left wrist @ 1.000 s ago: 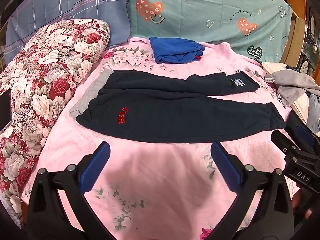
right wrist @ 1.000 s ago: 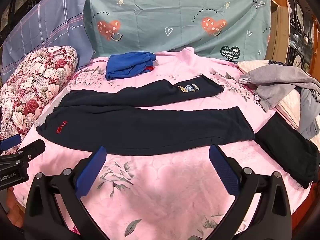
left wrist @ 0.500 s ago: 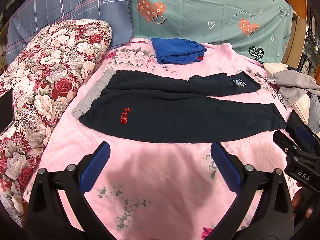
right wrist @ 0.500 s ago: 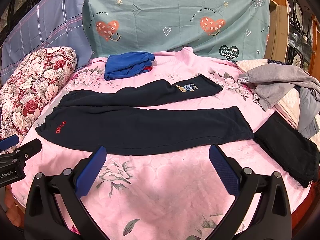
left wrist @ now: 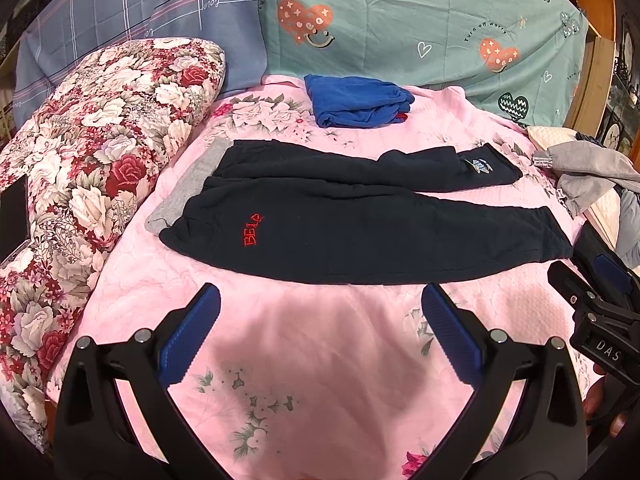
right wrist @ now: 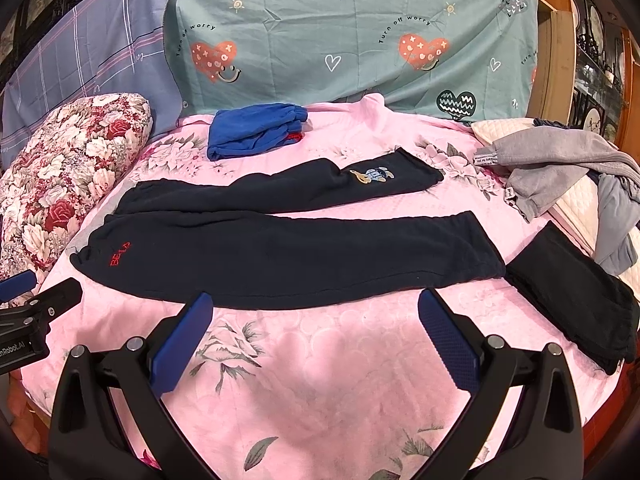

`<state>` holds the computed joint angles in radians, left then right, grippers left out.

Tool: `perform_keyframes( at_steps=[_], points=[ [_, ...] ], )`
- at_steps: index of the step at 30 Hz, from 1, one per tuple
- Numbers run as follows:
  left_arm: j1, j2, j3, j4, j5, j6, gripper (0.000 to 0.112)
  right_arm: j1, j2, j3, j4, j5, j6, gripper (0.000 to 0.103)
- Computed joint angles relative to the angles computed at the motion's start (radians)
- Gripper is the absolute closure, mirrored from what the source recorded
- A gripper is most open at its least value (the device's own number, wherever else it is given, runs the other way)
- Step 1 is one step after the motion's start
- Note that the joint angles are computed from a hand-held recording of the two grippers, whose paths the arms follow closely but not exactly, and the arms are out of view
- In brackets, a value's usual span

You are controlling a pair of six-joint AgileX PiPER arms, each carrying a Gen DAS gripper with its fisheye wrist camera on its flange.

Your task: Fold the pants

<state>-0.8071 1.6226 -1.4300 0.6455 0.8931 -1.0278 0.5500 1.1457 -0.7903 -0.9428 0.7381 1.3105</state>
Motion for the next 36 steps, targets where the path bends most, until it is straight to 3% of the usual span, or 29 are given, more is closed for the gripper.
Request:
perform_keyframes(
  at_steps=[36],
  points=[
    [0.015, 0.014, -0.007, -0.032, -0.004, 0.023, 0.012, -0.007, 0.029, 0.015, -0.005, -0.021, 0.02, 0.002]
  ],
)
